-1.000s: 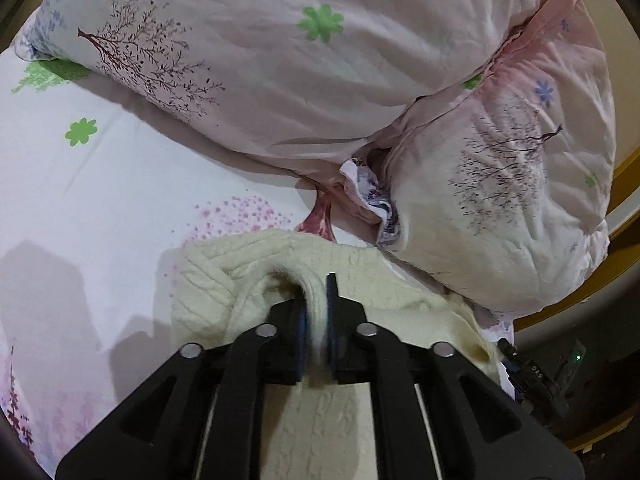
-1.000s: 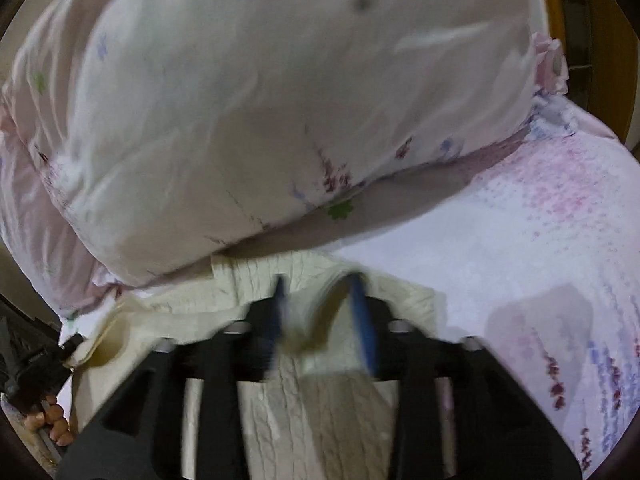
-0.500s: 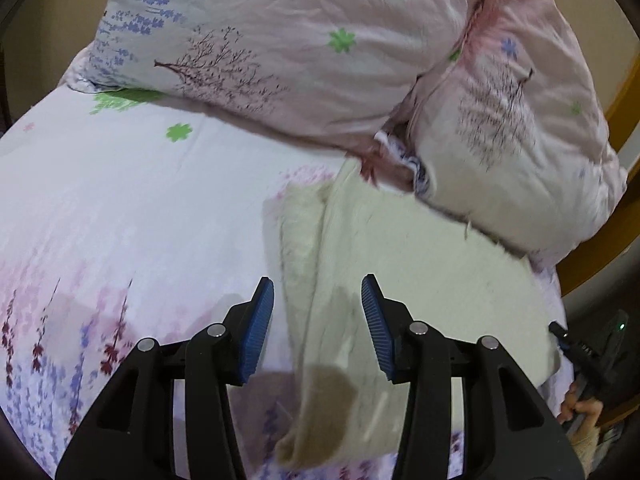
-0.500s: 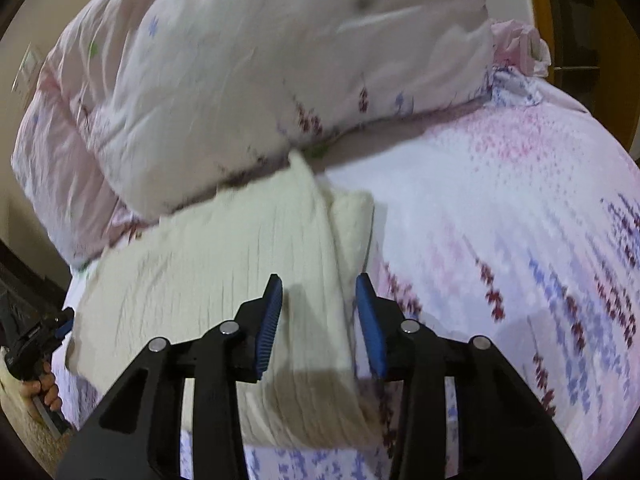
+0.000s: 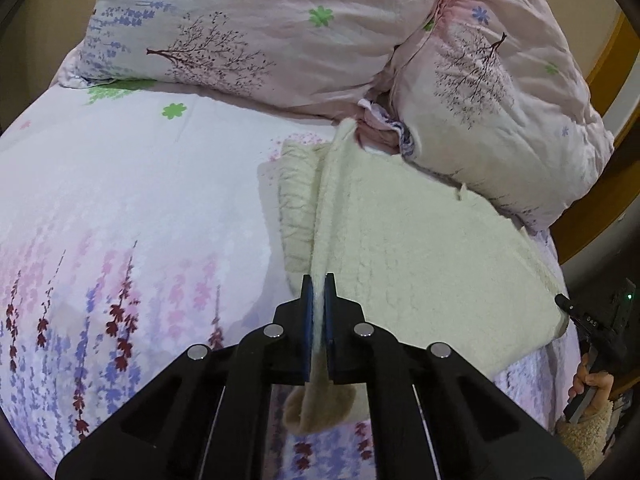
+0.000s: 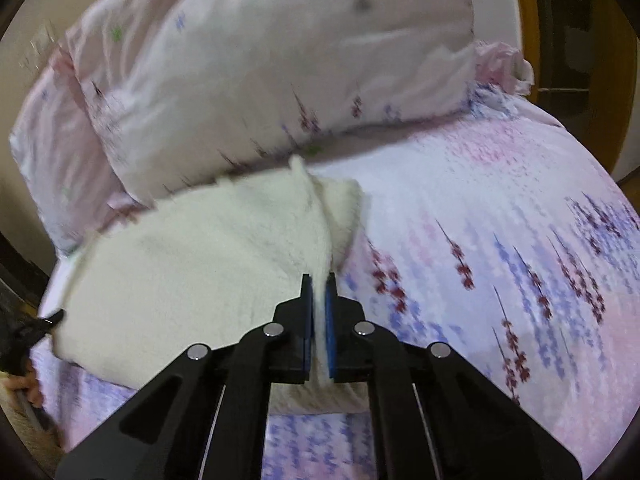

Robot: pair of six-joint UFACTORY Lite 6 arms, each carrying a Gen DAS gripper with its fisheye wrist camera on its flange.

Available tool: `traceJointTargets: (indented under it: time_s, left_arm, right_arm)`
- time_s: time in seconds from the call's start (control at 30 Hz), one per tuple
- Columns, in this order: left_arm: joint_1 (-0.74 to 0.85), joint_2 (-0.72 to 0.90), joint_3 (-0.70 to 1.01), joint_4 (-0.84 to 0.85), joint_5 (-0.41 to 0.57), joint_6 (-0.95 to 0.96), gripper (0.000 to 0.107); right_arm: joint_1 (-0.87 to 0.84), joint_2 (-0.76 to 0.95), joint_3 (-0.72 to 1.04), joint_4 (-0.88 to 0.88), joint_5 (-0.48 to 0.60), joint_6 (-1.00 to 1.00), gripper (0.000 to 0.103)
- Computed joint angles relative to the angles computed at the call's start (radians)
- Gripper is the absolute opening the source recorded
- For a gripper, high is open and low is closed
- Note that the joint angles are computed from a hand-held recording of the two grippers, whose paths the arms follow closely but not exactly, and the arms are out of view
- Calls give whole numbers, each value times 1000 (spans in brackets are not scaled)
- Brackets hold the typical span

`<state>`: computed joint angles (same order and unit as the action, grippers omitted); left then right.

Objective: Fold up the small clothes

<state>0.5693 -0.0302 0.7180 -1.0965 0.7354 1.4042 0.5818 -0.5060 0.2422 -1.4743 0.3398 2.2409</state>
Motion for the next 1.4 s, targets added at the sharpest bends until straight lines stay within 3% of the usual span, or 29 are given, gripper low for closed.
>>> traceJointTargets:
  time_s: [0.1,0.27,0.37,0.43,0.6,0.73,0.87,0.97,1.0,1.07,1.13,1.4]
  left_arm:
    - [-16,26,-10,-22,-31,22,4]
    - [-9,9,-5,-37,-21,24,10]
    - [-8,-51,-21,-94,-29,50,23]
    - [-17,-88,-39,-137,-29,82,38]
    - [-155,-89,-40,-160,-106,76,40]
    - [-232,-1,0,-130,-194,9,40]
    - [-244,38,4,-161,-223,35,40]
    - [-197,34,22,-122,-148,-13,41]
    - [-150,34,34,-123,-82,-21,47]
    - [-63,45,46,-152,8,-12,55]
    - [-21,66,64,-160,29,-37,66]
    - [42,216,154,-133,130,-159,66]
  right_arm:
    - [11,120,36,-59,27,72,7]
    - [50,121,85,54,115,-32,27]
    - [54,109,113,12,133,-27,27]
    - [43,175,164,-50,105,-8,27]
    - [29,363,297,-165,54,41,26]
    - [2,493,392,4,43,-135,23]
    - [-28,514,404,4,16,-129,24]
    - [-15,527,457,190,40,-288,31]
    - [0,519,463,206,52,-289,35]
    - [57,492,470,144,67,-213,45]
    - [132,502,501,81,84,-150,50]
    - [270,794,804,105,57,-203,51]
